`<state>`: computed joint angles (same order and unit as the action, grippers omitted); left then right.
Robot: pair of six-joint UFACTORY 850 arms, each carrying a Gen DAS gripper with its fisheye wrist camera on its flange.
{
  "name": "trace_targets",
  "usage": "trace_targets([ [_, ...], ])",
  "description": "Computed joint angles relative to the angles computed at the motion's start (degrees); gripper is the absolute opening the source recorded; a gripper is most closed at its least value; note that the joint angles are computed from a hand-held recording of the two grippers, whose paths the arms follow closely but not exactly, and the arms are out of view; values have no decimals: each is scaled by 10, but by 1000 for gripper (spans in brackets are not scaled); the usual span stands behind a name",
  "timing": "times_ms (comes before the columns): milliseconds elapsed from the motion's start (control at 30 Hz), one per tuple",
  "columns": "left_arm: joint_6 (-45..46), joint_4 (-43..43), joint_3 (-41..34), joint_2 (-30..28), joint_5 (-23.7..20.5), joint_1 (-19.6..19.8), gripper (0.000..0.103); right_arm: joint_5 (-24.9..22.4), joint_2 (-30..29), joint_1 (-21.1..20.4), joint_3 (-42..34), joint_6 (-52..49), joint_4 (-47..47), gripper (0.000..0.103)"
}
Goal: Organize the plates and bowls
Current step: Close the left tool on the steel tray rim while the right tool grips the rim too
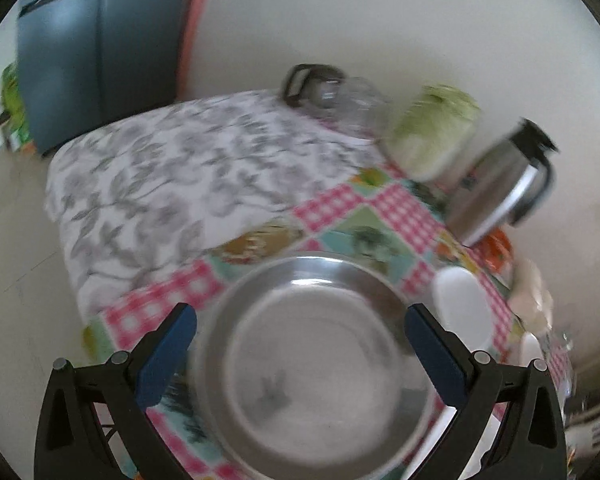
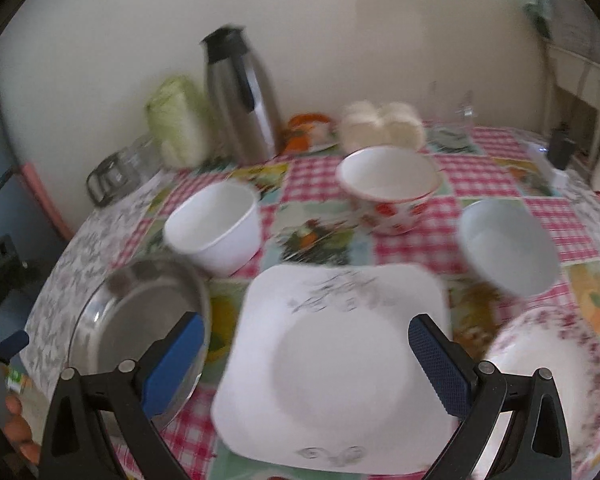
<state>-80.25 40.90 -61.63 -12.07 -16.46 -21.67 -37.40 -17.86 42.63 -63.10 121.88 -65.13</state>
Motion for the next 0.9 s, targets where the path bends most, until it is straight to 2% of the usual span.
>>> trace_targets([
  [133,56,-61,8,-5,-9,33,103,26,-21,3,-22,-7,6,103],
  [233,110,-122,17,-7,0,55,103,39,-33,5,-36,-7,5,103],
  [333,208,-218,15,-19,6,68,102,42,-48,10,-55,-23,10,103],
  [433,306,-316,12,-29,9,76,94,53,-60,9,-66,-38,22,103],
  [533,356,-369,2,-48,-5,81,90,64,-69,10,-77,-50,25,97],
  [600,387,-399,-3,-58,-15,81,78,70,-78,11,-86,-65,24,94],
  [633,399,-410,-8,-65,-21,81,77,72,-83,12,-91,-73,25,94],
  [767,383,-386,-25,-89,-38,72,76,79,-101,14,-107,-98,26,89],
  [900,312,-297,-37,-102,-56,58,76,99,-113,11,-118,-116,32,79],
])
